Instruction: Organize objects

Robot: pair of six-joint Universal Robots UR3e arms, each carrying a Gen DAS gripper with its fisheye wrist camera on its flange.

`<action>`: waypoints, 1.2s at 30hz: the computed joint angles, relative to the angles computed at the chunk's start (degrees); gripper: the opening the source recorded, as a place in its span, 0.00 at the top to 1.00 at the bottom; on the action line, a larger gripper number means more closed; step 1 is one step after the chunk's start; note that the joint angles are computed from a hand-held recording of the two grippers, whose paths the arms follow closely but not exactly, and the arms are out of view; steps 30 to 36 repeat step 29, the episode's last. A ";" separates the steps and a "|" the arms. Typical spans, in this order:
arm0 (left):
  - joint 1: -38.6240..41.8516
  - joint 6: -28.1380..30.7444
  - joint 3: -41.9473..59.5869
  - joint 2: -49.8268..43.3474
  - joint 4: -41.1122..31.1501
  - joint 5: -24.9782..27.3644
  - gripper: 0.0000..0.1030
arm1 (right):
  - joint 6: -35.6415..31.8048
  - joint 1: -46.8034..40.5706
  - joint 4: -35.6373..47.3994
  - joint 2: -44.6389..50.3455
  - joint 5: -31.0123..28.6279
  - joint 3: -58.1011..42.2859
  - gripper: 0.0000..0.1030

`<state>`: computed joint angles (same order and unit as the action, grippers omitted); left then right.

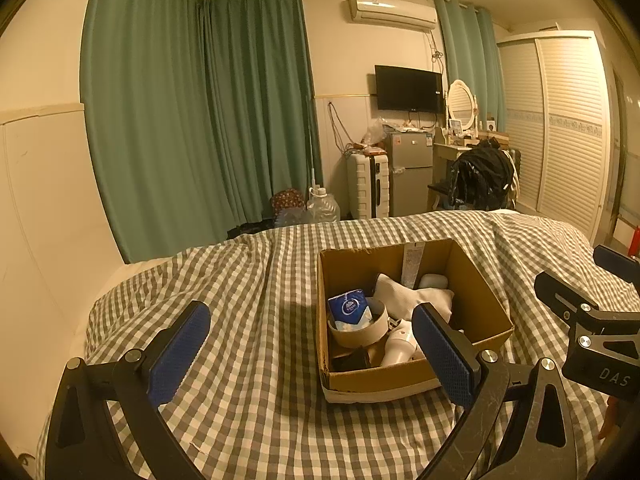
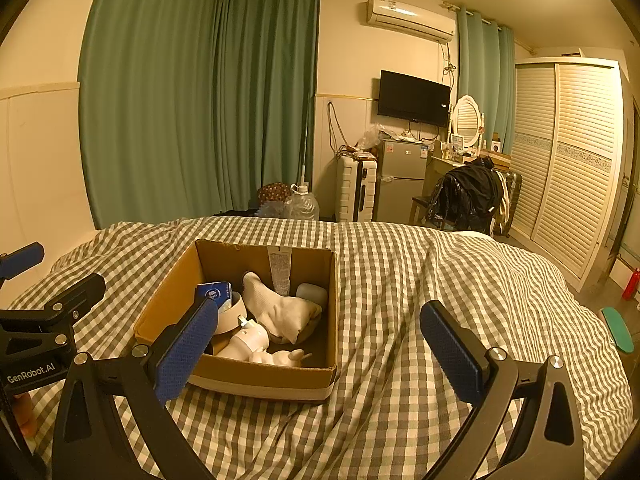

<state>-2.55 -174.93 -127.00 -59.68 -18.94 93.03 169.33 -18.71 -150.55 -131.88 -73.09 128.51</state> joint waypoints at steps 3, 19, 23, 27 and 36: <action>0.00 0.03 -0.01 0.07 -0.09 0.03 0.00 | 0.04 0.26 -0.08 0.15 -0.26 -0.02 0.01; 0.39 0.20 -0.50 0.36 -0.24 0.01 0.00 | -0.32 0.34 0.42 -0.12 -0.37 0.21 0.01; 1.19 0.17 -0.66 0.48 -0.63 -0.29 0.00 | -0.26 0.47 0.33 0.01 -0.52 0.16 0.01; 1.95 0.36 -1.19 0.67 0.27 -0.70 0.00 | -0.36 0.37 0.54 -0.15 -0.45 0.21 0.01; 2.16 0.82 -1.10 0.69 0.26 -1.36 0.00 | -0.45 0.25 0.50 -0.29 -0.33 0.45 0.01</action>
